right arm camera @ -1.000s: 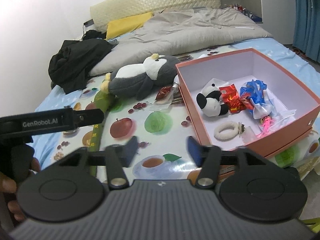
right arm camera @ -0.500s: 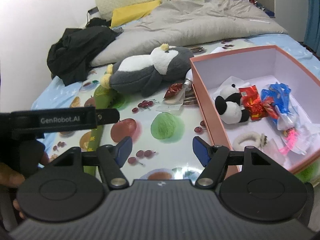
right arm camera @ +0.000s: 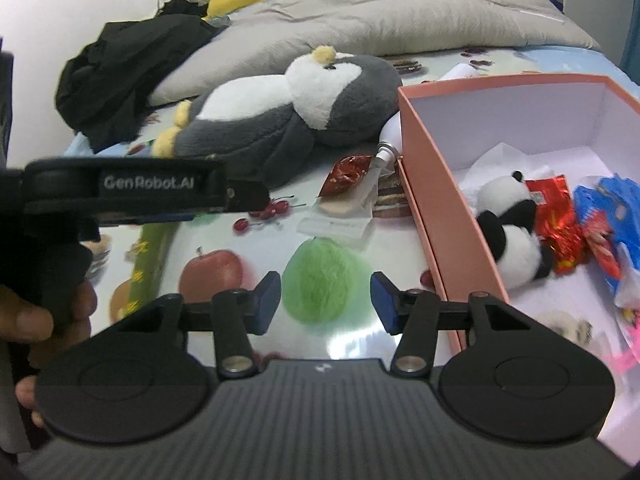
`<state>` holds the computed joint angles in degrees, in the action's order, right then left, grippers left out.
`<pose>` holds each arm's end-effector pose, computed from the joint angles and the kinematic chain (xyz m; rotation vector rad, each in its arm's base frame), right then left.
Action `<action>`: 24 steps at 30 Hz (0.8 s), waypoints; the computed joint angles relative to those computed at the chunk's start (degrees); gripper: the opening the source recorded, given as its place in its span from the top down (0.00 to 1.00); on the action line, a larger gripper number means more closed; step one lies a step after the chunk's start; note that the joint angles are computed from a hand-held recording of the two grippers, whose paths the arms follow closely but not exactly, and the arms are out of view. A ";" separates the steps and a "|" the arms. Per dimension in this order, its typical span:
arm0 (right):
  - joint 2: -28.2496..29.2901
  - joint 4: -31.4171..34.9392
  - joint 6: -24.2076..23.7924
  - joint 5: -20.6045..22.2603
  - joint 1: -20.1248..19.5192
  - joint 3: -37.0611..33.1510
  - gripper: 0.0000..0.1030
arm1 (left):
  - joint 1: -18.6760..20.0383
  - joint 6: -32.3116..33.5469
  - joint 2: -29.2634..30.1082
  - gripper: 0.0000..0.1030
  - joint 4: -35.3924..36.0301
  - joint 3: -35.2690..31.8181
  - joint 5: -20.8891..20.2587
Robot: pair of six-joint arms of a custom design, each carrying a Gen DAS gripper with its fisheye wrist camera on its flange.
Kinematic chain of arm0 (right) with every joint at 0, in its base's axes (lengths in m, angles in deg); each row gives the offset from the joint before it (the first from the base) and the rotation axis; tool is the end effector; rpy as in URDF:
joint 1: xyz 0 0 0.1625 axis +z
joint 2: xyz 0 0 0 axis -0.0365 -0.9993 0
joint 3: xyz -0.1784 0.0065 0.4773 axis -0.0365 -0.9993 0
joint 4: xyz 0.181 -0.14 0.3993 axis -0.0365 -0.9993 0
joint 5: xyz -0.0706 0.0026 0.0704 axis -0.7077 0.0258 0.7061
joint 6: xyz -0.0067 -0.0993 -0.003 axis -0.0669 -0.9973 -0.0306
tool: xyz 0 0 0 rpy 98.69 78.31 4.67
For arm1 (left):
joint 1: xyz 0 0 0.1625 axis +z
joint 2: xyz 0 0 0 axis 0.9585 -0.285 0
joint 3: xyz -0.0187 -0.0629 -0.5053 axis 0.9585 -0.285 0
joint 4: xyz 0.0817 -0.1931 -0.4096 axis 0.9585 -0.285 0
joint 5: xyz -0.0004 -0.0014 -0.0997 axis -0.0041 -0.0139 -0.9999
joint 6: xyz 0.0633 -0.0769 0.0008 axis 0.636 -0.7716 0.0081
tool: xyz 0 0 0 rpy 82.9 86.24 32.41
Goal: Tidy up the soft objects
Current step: 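Grasp the red candy wrapper with the left tool while the right tool closes empty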
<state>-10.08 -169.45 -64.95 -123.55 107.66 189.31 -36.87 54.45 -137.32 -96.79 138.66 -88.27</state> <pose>0.1824 -0.3764 0.2585 0.2615 -2.4342 0.8189 -0.3312 -0.4842 0.0957 0.4699 2.6283 -0.6864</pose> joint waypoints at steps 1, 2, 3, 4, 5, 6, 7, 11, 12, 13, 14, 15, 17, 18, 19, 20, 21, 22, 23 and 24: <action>1.15 -0.49 -0.43 -0.02 -0.48 -0.62 0.50 | 1.08 1.07 0.86 0.30 -0.87 -0.88 -0.87; 2.45 -1.30 -0.80 -0.33 -0.89 -1.20 0.55 | 2.17 2.21 1.67 0.31 -1.94 -1.72 -2.04; 3.71 -1.97 -0.77 -0.98 -1.20 -1.79 0.60 | 3.03 3.06 2.35 0.32 -2.69 -2.44 -3.00; 4.76 -2.29 -0.72 -1.28 -1.50 -2.33 0.61 | 4.03 4.00 3.20 0.33 -3.40 -3.36 -4.06; 5.95 -2.92 -1.15 -1.43 -1.90 -2.89 0.61 | 4.82 4.80 3.99 0.34 -3.78 -4.25 -4.92; 7.11 -3.95 -1.69 -1.94 -2.24 -3.35 0.61 | 5.69 5.71 4.91 0.34 -3.94 -5.35 -5.71; 8.22 -5.25 -2.11 -2.19 -2.76 -3.79 0.61 | 6.35 6.67 5.64 0.34 -4.19 -6.25 -6.29; 10.67 -7.17 -3.04 -1.28 -5.00 -5.47 0.61 | 8.56 9.36 8.56 0.35 -4.67 -9.51 -8.79; 11.23 -7.53 -3.47 -1.42 -5.28 -5.82 0.61 | 9.03 9.88 9.26 0.35 -4.41 -10.30 -9.40; 11.78 -7.98 -3.90 -1.36 -5.61 -6.10 0.61 | 9.31 10.41 9.83 0.38 -4.32 -10.85 -9.72; 12.44 -8.63 -4.53 -1.43 -5.91 -6.35 0.61 | 9.54 10.92 10.37 0.40 -4.01 -11.40 -9.98; 13.12 -9.44 -5.27 -1.51 -6.11 -6.51 0.61 | 9.93 11.45 11.06 0.42 -3.49 -12.15 -10.35; 14.24 -10.58 -6.98 -1.80 -6.26 -6.85 0.61 | 10.47 11.54 12.13 0.46 -2.45 -13.23 -10.77; 14.44 -10.43 -6.95 -1.73 -6.51 -7.00 0.61 | 10.63 11.54 12.60 0.47 -2.34 -13.55 -10.60; 14.50 -9.99 -6.61 -1.68 -6.78 -7.09 0.61 | 10.85 11.68 13.06 0.52 -1.99 -14.00 -10.70; 14.58 -9.79 -6.64 -1.46 -7.03 -7.12 0.61 | 11.01 11.29 13.39 0.57 -1.16 -14.44 -10.58; 14.62 -9.80 -6.79 -1.21 -7.15 -7.06 0.65 | 11.09 10.95 13.53 0.59 -0.84 -14.48 -10.46; 14.71 -9.75 -6.77 -1.13 -7.27 -7.14 0.66 | 11.18 11.04 13.73 0.60 -0.87 -14.56 -10.46; 14.79 -9.78 -6.75 -1.23 -7.33 -7.16 0.70 | 11.24 11.13 13.86 0.60 -1.21 -14.53 -10.39; 14.87 -9.68 -6.72 -1.36 -7.35 -7.19 0.75 | 11.26 11.03 13.91 0.61 -1.46 -14.43 -10.41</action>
<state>4.80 -179.13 -71.67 -124.91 100.32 182.12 -25.61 65.48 -123.41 -98.25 124.23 -98.68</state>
